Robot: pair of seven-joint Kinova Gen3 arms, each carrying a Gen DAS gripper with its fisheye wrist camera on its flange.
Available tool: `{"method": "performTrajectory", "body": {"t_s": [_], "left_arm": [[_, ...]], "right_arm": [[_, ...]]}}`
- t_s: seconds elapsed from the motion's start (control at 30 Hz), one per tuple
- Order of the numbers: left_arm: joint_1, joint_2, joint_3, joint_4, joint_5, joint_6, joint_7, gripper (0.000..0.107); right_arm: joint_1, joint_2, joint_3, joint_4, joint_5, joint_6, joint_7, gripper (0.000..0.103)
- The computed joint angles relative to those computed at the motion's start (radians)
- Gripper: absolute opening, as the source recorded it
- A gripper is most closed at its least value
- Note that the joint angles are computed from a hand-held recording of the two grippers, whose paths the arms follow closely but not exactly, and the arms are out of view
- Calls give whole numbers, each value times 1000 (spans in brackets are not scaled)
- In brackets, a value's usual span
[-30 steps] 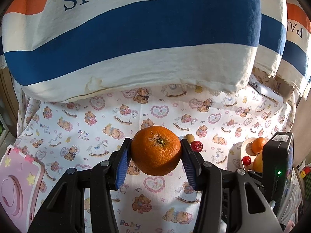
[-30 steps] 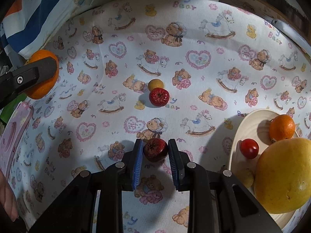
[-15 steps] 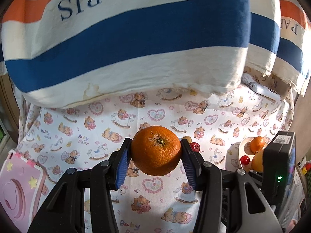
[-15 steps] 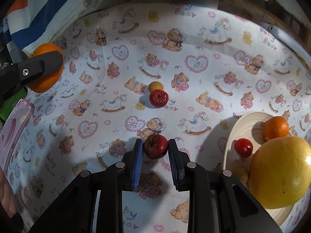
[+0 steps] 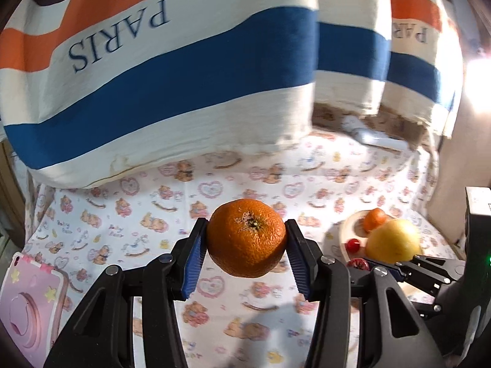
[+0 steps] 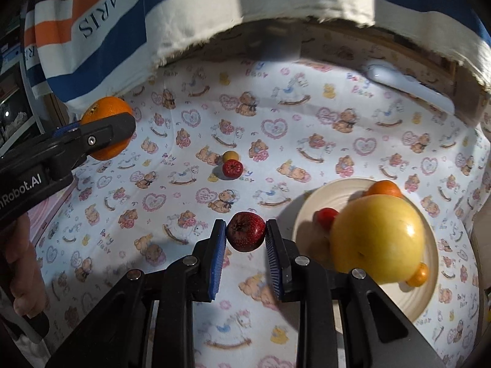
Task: Organize fruits
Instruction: 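Carry the orange and red date over the cream plate with both tools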
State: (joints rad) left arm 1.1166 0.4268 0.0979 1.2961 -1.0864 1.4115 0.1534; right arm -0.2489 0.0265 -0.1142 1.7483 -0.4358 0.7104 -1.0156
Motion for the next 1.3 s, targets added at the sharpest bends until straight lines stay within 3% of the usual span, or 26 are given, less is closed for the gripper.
{"method": "performTrajectory", "body": {"t_s": [0.13,0.27,0.4,0.6,0.8,0.97,1.1,1.3], "left_arm": [[29,17,4,-36,-22,8,-37,49],[23,-5,18,-25,2,-77,-37,49],[54,50,3,-103,0,-38,-121,49],[78,90,-28,-157,36,-62,-198,49],[80,124,-51,-199,93,-104,-264,49],[49,132,-54,-193,166,-213,-293,49],[48,173,-70,-247,200,-230,-372,49],[-3,212,-70,-323,343,-277,-499,49]], "right_arm": [[40,-46,38,30,-92,22,100,27],[72,-76,85,53,-162,49,183,27],[114,-90,136,74,-234,82,263,27],[184,-72,178,83,-308,109,338,27],[248,-51,184,79,-339,135,382,27],[277,-40,181,89,-335,137,407,27],[289,-18,171,86,-319,137,391,27],[312,-7,171,78,-328,144,386,27]]}}
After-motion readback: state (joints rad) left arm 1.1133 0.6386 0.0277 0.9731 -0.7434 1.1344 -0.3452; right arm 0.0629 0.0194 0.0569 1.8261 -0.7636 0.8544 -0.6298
